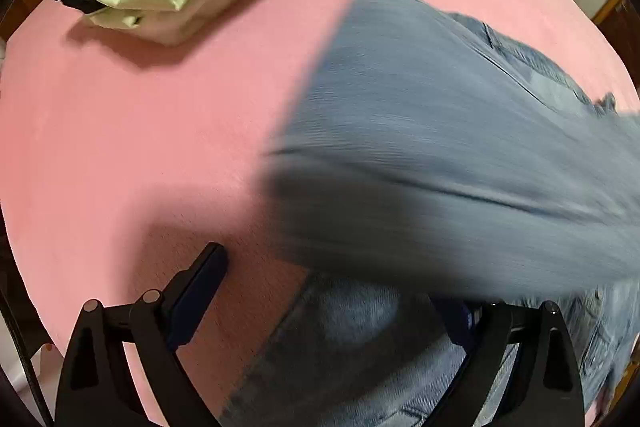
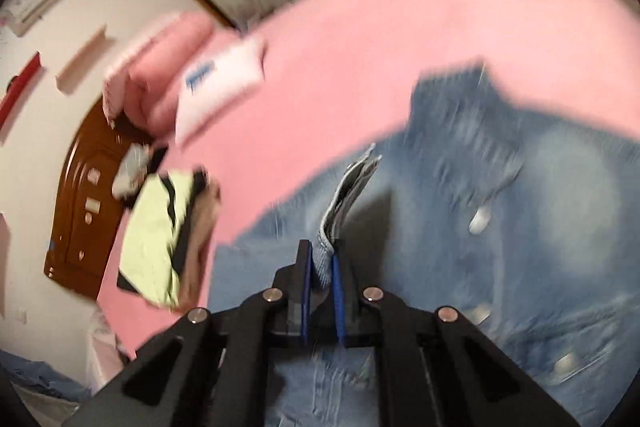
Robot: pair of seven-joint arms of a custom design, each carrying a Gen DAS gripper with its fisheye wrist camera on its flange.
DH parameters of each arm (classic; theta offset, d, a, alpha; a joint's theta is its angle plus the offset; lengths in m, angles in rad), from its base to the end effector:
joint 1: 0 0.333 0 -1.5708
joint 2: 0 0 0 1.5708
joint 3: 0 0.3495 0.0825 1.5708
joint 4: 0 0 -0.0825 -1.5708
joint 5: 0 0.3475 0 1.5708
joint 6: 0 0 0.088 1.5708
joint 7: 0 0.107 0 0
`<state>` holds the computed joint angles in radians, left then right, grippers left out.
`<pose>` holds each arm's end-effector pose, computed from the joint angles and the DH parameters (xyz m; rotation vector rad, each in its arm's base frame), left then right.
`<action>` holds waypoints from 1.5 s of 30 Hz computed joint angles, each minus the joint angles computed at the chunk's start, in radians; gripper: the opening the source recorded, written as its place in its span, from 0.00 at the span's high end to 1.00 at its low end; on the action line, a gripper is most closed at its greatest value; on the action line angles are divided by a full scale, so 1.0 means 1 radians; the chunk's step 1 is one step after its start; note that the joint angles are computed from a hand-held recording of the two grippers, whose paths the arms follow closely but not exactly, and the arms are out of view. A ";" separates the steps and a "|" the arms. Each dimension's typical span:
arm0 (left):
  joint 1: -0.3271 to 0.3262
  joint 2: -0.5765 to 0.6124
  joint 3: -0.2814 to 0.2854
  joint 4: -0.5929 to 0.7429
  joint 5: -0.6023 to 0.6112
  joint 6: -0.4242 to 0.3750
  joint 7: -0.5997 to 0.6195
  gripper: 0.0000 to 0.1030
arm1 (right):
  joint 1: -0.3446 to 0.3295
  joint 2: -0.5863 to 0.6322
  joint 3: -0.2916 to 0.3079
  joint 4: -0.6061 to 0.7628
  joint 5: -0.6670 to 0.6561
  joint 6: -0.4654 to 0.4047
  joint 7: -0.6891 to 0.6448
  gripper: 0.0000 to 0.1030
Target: Fold large clothes
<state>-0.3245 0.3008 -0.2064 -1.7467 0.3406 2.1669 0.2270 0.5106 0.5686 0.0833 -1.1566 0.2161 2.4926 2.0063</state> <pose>0.5561 -0.2954 0.4652 -2.6179 1.2956 -0.2378 0.6349 0.4012 0.5960 -1.6634 1.6512 0.0184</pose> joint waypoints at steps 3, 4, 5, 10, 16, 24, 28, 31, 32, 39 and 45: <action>0.018 -0.018 0.008 -0.029 -0.010 0.037 -0.014 0.09 | -0.003 -0.075 -0.048 -0.086 -0.043 0.051 0.040 0.92; 0.023 -0.021 0.010 -0.034 -0.011 0.045 -0.017 0.10 | -0.005 -0.104 -0.068 -0.127 -0.067 0.055 0.062 0.91; 0.027 -0.022 0.011 -0.039 -0.008 0.055 -0.012 0.10 | -0.004 -0.126 -0.084 -0.162 -0.094 0.058 0.085 0.92; 0.035 -0.015 0.012 -0.026 0.010 0.027 0.044 0.10 | -0.047 -0.227 -0.104 -0.362 -0.160 -0.014 0.210 0.91; 0.042 0.012 0.015 0.022 0.003 0.020 0.078 0.10 | -0.044 -0.217 -0.097 -0.470 -0.260 -0.140 0.318 0.90; 0.059 -0.093 0.000 -0.103 -0.050 0.072 0.097 0.35 | -0.023 -0.257 -0.095 -0.514 -0.411 -0.196 0.427 0.90; 0.036 -0.115 -0.013 -0.054 -0.014 0.004 0.104 0.83 | -0.027 -0.318 -0.097 -0.562 -0.487 -0.203 0.494 0.90; 0.050 -0.122 -0.040 -0.059 -0.091 0.134 0.255 0.93 | -0.066 -0.366 -0.050 -0.634 -0.426 -0.026 0.403 0.90; 0.057 -0.096 -0.054 -0.021 -0.149 0.143 0.337 0.93 | -0.101 -0.358 -0.006 -0.644 -0.299 0.050 0.285 0.90; 0.000 0.144 -0.041 0.306 -0.180 -0.020 0.417 0.93 | -0.185 -0.113 0.214 -0.413 0.344 0.075 -0.249 0.90; 0.032 0.181 -0.017 0.290 -0.285 -0.065 0.312 0.97 | -0.122 0.044 0.122 -0.223 0.290 -0.107 -0.189 1.00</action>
<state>-0.2926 0.4819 -0.2239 -1.4568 0.0556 2.1016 0.5394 0.3883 0.6124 0.2054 -1.3801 0.5064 2.3856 1.8172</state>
